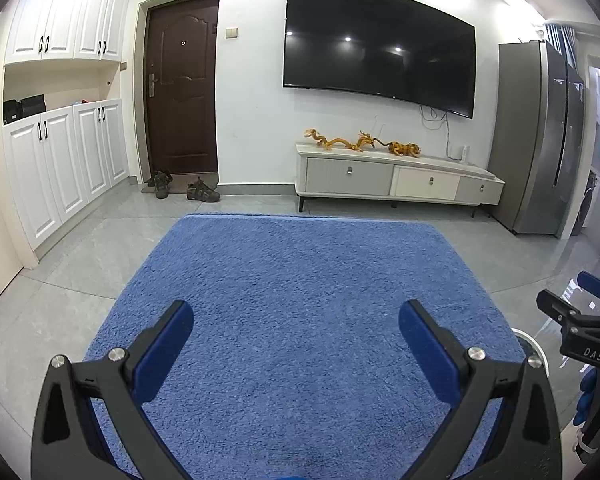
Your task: Collect trash
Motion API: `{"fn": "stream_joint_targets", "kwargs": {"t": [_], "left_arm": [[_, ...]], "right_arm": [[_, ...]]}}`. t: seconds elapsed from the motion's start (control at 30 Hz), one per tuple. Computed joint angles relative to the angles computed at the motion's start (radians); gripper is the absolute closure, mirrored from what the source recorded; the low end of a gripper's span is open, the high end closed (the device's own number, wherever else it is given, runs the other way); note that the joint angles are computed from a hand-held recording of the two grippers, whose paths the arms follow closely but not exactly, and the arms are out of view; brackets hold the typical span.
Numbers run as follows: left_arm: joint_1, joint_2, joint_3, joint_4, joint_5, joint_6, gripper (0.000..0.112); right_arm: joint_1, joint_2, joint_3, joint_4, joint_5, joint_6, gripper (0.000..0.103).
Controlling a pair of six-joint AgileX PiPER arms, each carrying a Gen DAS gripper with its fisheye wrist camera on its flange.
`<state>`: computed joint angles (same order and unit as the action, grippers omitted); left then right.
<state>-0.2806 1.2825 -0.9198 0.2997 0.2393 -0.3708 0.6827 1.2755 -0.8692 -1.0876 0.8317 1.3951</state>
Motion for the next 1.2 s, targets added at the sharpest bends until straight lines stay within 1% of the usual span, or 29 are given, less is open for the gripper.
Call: {"fn": "stream_joint_targets", "kwargs": {"t": [0.13, 0.2, 0.3, 0.43, 0.7, 0.93, 1.2], "left_arm": [[-0.056, 0.013, -0.021, 0.19, 0.034, -0.195, 0.009], [-0.087, 0.02, -0.024, 0.289, 0.052, -0.296, 0.009], [-0.123, 0.034, -0.037, 0.382, 0.081, -0.389, 0.009], [-0.158, 0.056, -0.047, 0.449, 0.118, -0.463, 0.009], [-0.197, 0.074, -0.06, 0.516, 0.16, -0.531, 0.009], [-0.2, 0.078, -0.065, 0.511, 0.162, -0.52, 0.009], [-0.208, 0.066, -0.052, 0.518, 0.164, -0.527, 0.009]], "right_arm": [[-0.019, -0.019, 0.032, -0.011, -0.016, 0.012, 0.0], [-0.042, -0.026, 0.043, -0.007, -0.04, 0.004, 0.0], [-0.064, -0.032, 0.058, -0.012, -0.062, 0.006, 0.0], [-0.103, -0.035, 0.077, -0.02, -0.106, 0.01, 0.0], [-0.169, -0.041, 0.117, -0.023, -0.186, 0.027, 0.0], [-0.188, -0.053, 0.132, -0.041, -0.191, 0.043, 0.0], [-0.176, -0.047, 0.142, -0.04, -0.182, 0.055, 0.0]]}}
